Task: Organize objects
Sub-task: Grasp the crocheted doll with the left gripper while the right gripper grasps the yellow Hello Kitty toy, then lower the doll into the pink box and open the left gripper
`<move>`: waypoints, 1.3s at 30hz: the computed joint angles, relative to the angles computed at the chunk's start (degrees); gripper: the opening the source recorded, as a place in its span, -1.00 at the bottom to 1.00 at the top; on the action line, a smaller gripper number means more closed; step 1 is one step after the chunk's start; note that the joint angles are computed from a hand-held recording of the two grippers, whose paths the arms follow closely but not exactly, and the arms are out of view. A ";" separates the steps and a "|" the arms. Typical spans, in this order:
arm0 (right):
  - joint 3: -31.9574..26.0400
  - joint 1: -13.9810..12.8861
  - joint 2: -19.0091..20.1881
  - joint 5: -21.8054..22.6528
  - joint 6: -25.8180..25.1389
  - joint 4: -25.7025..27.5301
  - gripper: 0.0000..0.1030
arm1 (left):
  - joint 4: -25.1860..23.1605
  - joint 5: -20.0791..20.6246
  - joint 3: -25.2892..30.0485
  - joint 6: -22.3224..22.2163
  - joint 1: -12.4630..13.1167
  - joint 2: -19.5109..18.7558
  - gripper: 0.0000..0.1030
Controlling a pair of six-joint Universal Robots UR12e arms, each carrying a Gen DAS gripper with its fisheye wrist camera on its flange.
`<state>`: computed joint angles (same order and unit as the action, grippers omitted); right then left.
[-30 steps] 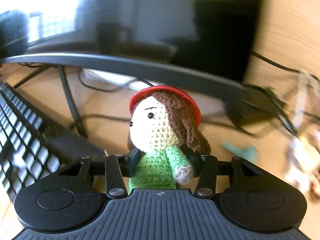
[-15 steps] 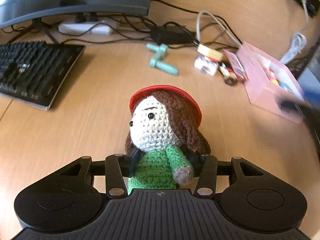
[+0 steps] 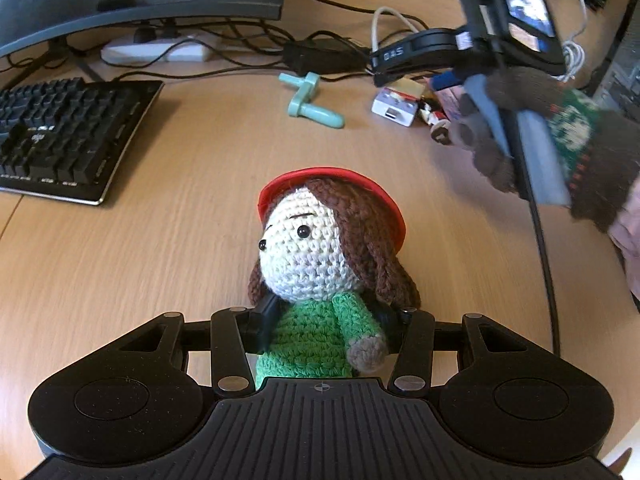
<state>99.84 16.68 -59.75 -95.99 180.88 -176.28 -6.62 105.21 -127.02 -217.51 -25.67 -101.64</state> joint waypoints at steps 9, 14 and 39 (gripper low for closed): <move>5.16 -1.17 -5.74 7.20 1.12 -1.42 0.08 | -0.52 -0.89 0.55 3.73 0.36 -0.27 -0.02; 14.12 -1.89 -13.83 11.28 -4.67 -7.91 0.08 | -0.26 -2.15 0.93 4.00 0.08 -0.31 -0.03; 37.06 -13.09 -32.43 7.32 -2.32 -11.20 0.08 | 3.85 -4.77 33.42 13.13 -1.83 -20.80 -0.03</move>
